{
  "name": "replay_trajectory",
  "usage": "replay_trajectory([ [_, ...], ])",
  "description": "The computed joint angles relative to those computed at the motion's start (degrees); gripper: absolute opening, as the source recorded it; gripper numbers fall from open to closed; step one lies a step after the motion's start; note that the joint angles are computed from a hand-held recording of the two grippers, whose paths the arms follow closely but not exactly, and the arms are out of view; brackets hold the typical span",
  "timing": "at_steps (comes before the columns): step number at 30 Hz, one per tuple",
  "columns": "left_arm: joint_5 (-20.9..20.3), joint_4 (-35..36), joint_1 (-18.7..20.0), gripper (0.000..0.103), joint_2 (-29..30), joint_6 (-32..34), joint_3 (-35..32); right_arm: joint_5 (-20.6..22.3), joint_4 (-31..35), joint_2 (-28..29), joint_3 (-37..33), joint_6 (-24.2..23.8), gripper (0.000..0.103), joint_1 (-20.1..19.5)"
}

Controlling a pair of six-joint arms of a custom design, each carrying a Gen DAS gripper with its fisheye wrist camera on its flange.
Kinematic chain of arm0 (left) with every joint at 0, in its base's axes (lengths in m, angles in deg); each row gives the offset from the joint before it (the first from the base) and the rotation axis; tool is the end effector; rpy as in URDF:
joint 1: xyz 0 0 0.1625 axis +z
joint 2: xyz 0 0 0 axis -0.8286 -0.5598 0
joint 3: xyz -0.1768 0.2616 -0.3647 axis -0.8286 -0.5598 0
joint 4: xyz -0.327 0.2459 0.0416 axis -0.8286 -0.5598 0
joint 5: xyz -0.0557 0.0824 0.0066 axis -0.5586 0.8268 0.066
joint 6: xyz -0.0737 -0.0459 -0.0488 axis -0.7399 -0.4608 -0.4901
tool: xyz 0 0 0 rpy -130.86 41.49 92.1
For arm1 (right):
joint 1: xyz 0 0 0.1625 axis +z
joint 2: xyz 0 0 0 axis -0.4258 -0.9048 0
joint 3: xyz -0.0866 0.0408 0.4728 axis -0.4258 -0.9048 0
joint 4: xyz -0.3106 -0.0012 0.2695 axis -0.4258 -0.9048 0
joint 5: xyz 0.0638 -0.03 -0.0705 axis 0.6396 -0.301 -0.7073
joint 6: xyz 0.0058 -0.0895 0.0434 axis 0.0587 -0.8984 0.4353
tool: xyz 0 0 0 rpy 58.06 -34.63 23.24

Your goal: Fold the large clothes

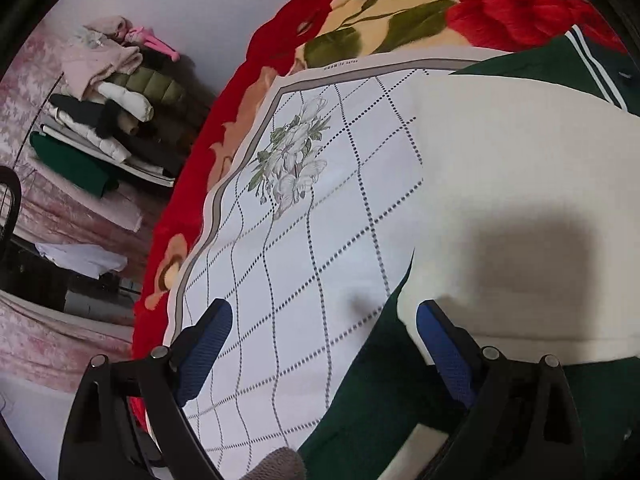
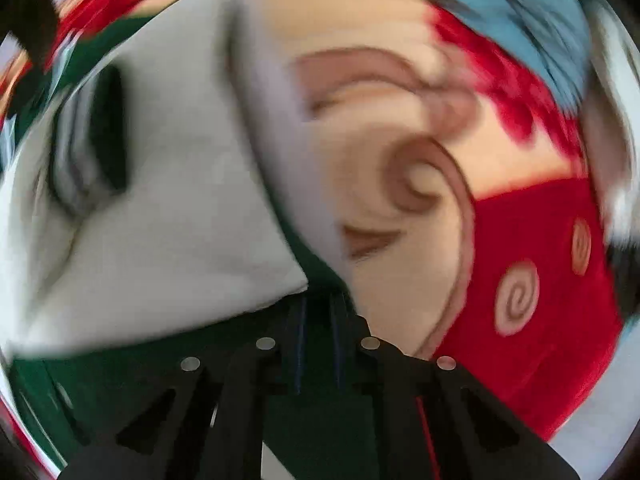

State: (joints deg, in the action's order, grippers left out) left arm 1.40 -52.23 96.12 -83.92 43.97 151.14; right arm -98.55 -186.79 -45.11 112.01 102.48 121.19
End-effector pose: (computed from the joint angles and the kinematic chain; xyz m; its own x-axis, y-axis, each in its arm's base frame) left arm -0.3715 -0.6031 0.0321 -0.0688 0.5509 -0.8317 0.7660 0.5633 0.3097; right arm 0.0782 -0.1616 0.3196 0.0558 0.9943 0.0907 0.6694 0.0301 -0.7423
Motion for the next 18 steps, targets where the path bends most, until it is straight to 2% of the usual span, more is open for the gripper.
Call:
replay_trajectory([
  [1,-0.2,2.6,0.0,0.095,-0.3,-2.3,-0.4,1.0,2.6,-0.2,-0.3,2.6,0.007,-1.3],
  [3,-2.4,10.6,0.5,0.095,-2.2,-9.3,-1.1,1.9,2.5,0.0,-0.6,4.7,0.008,-0.4],
  [6,-2.8,16.5,0.5,0.095,-5.5,-14.3,0.4,3.2,4.8,6.2,-4.2,13.7,0.009,8.7],
  [7,-2.4,17.3,0.6,0.095,-6.6,-15.0,1.4,3.3,5.0,9.3,-5.6,16.0,0.016,11.7],
  [8,-1.9,19.0,0.9,0.095,-7.8,-15.9,2.1,3.2,3.5,11.8,-6.3,16.4,0.031,13.6],
  [10,-1.5,22.0,1.6,0.095,-8.4,-17.3,2.2,3.4,-3.4,17.9,-7.1,14.0,0.050,16.7],
  [13,-1.6,26.4,3.5,0.095,-6.7,-19.2,-0.2,4.3,-16.1,25.3,-6.3,7.6,0.050,16.7],
  [16,0.5,20.4,4.5,0.095,-2.9,-13.8,-1.5,5.8,-29.6,31.1,-4.4,2.6,0.050,14.7],
  [18,2.1,15.1,5.1,0.097,0.1,-8.6,-2.5,6.3,-34.6,33.6,-4.2,2.3,0.050,14.4],
])
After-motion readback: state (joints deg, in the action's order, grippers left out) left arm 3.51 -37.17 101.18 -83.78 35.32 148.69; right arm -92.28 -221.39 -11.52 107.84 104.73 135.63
